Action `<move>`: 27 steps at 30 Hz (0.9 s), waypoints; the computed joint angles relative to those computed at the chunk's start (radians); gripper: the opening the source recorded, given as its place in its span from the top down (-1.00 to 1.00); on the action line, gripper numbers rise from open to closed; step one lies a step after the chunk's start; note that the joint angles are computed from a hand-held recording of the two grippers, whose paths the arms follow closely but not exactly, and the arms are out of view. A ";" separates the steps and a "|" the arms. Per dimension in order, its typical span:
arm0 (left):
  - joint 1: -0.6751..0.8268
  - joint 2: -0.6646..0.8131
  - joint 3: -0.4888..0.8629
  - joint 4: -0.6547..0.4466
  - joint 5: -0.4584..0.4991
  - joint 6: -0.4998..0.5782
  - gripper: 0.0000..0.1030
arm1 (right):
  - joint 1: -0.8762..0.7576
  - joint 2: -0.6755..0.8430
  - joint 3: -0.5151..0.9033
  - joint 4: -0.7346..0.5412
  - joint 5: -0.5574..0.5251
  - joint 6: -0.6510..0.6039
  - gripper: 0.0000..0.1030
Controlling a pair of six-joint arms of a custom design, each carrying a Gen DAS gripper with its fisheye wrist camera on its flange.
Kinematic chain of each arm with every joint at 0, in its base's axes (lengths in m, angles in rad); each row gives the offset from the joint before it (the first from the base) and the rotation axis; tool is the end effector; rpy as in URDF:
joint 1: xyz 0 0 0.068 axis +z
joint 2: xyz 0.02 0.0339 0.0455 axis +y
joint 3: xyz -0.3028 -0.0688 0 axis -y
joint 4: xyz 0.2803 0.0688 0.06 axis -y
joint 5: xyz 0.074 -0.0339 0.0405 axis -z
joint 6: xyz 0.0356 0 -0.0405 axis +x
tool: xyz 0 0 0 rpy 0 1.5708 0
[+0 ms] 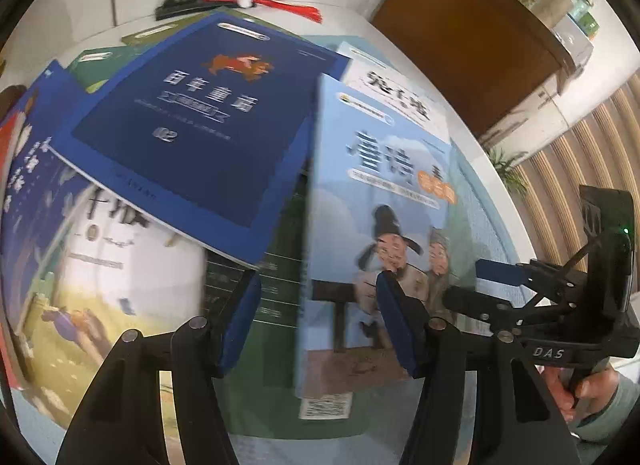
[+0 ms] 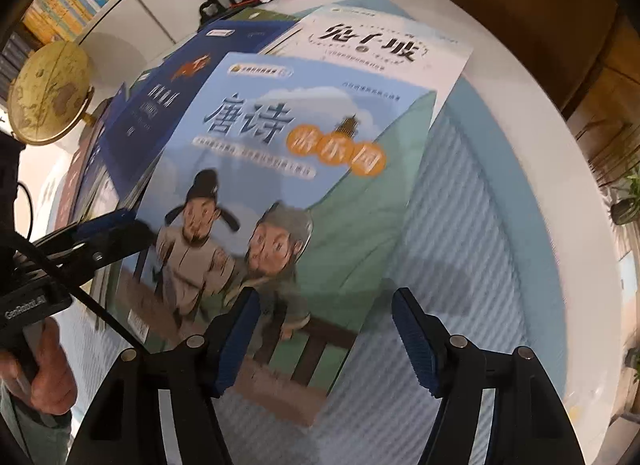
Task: Organize books
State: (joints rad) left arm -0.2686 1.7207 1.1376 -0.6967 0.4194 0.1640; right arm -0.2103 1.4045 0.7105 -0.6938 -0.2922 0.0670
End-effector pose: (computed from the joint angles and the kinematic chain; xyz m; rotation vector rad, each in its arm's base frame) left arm 0.3459 -0.1103 0.2066 0.6888 2.7262 -0.6189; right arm 0.2402 -0.0408 0.1727 0.3634 2.8889 0.4082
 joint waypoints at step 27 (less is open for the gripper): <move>0.000 -0.103 -0.158 0.146 0.214 -0.278 0.69 | -0.071 -0.051 -0.057 0.016 -0.044 -0.119 -0.31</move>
